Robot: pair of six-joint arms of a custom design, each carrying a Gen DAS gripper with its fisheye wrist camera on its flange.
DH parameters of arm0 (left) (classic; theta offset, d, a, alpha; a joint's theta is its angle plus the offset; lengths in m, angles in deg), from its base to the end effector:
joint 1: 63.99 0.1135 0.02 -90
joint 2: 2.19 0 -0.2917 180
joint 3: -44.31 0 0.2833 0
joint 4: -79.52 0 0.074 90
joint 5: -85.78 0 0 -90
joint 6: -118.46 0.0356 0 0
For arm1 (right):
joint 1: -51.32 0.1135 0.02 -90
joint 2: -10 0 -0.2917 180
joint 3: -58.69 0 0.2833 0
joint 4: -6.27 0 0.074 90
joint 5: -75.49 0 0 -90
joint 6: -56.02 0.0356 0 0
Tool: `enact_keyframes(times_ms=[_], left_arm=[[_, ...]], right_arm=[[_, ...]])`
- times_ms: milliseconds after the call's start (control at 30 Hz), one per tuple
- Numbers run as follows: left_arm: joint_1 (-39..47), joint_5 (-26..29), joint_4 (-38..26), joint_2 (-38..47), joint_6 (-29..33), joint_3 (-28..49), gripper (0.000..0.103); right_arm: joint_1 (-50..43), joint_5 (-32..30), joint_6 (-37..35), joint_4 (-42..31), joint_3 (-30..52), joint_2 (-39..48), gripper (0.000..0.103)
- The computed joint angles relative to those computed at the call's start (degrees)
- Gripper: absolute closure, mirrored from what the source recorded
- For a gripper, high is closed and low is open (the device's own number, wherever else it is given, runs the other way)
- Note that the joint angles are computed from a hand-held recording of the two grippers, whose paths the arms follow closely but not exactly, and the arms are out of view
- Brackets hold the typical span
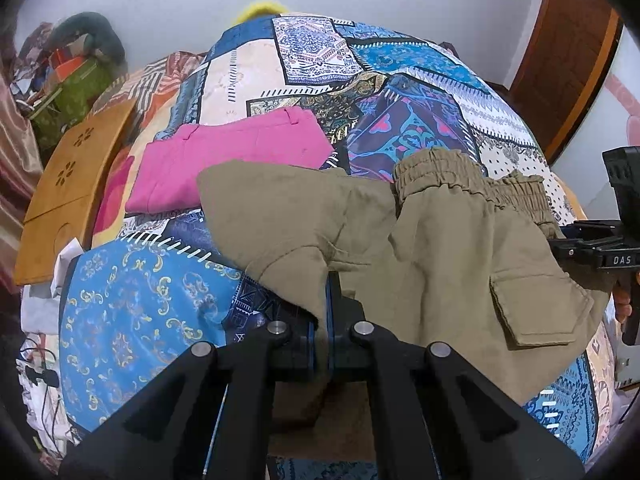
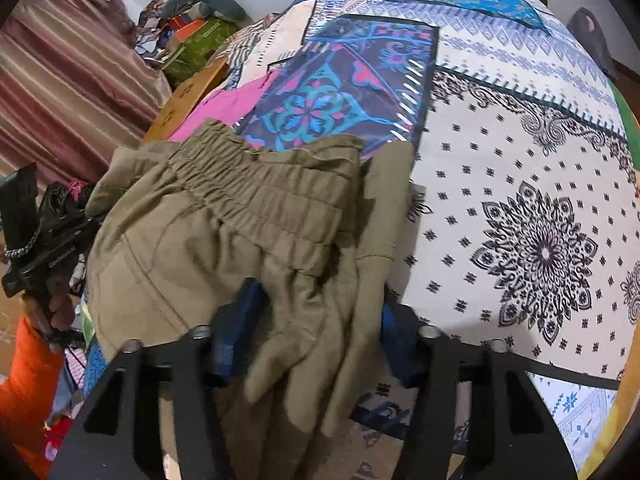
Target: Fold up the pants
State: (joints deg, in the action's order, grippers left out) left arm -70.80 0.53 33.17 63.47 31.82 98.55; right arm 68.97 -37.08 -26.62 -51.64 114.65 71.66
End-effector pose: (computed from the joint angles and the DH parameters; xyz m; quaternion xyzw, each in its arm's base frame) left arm 0.2338 -0.0309 0.2306 0.0965 0.9551 -0.0481 0.2760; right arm 0.1969 0.0770 0.2464 -0.1301 0.9469 0.2345 0.1773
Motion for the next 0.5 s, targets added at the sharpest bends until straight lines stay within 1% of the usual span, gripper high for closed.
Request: enact_keyframes(times_ms=[33,100,133,200,300,400,500], left_arm=[[-0.16,-0.14,0.04,-0.03,-0.21,0.05,0.1],[-0.57,-0.39,-0.05,-0.53,-0.57,0.11,0.099],[-0.79,-0.61,-0.13,-0.91,-0.63,0.13,0.099],[-1.22,-1.01,-0.56,-2.14,-0.8,0.24,0.099],[-0.93,-0.23,-1.39,-3.4,-1.15,1.03,0.099],[-0.86,0.12,-2.51,-4.44,-1.54,2.31,0.099],[-1.01,0.03,-3.72,-5.76,-1.11,3.92,0.1]], right_arm=[[0.96,1.11,0.48,0.39,0.22,-0.01,0.064],[2.48,3.41,1.17,0.72,0.78,-0.34,0.078],[3.35,4.61,1.24,0.7,1.18,-0.49,0.08],[5.14,7.14,1.3,0.89,1.85,-0.81,0.087],[7.09,9.98,1.62,0.53,3.52,-2.31,0.091],[8.24,11.17,2.23,0.08,5.69,-2.73,0.091],[10.74,13.85,2.46,-0.78,9.01,-2.61,0.092]])
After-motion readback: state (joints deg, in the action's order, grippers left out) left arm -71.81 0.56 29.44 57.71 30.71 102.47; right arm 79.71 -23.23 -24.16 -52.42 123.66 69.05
